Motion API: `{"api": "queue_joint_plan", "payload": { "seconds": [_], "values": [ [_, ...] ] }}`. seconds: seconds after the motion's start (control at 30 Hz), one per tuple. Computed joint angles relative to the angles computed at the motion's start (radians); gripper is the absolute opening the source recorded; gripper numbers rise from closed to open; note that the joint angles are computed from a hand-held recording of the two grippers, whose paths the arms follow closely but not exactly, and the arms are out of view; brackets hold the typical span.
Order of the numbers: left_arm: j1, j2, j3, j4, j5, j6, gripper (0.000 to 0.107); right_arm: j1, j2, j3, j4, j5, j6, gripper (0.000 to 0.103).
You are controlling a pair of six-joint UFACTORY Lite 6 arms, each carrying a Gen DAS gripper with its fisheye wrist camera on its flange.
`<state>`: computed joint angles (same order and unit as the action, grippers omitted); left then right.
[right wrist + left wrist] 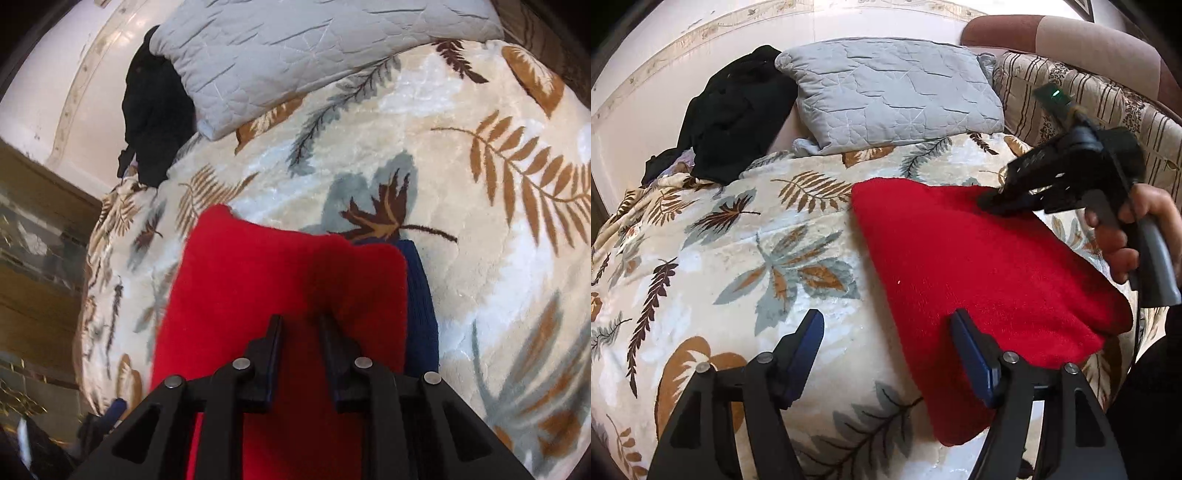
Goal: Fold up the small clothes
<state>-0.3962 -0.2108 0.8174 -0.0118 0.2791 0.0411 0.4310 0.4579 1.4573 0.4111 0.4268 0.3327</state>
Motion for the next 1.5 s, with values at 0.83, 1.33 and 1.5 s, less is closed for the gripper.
{"api": "queue_joint_plan", "payload": {
  "seconds": [0.83, 1.33, 1.5],
  "values": [
    [-0.072, -0.02, -0.009, 0.401, 0.026, -0.419, 0.072, 0.128, -0.297, -0.293, -0.017, -0.093, 0.011, 0.027],
    [-0.077, -0.006, 0.005, 0.423, 0.038, -0.462, 0.072, 0.12, -0.468, -0.489, 0.171, -0.116, -0.167, 0.027],
    [-0.067, -0.023, 0.026, 0.455, 0.064, -0.514, 0.072, 0.128, -0.406, -0.442, 0.096, -0.083, -0.118, 0.027]
  ]
}}
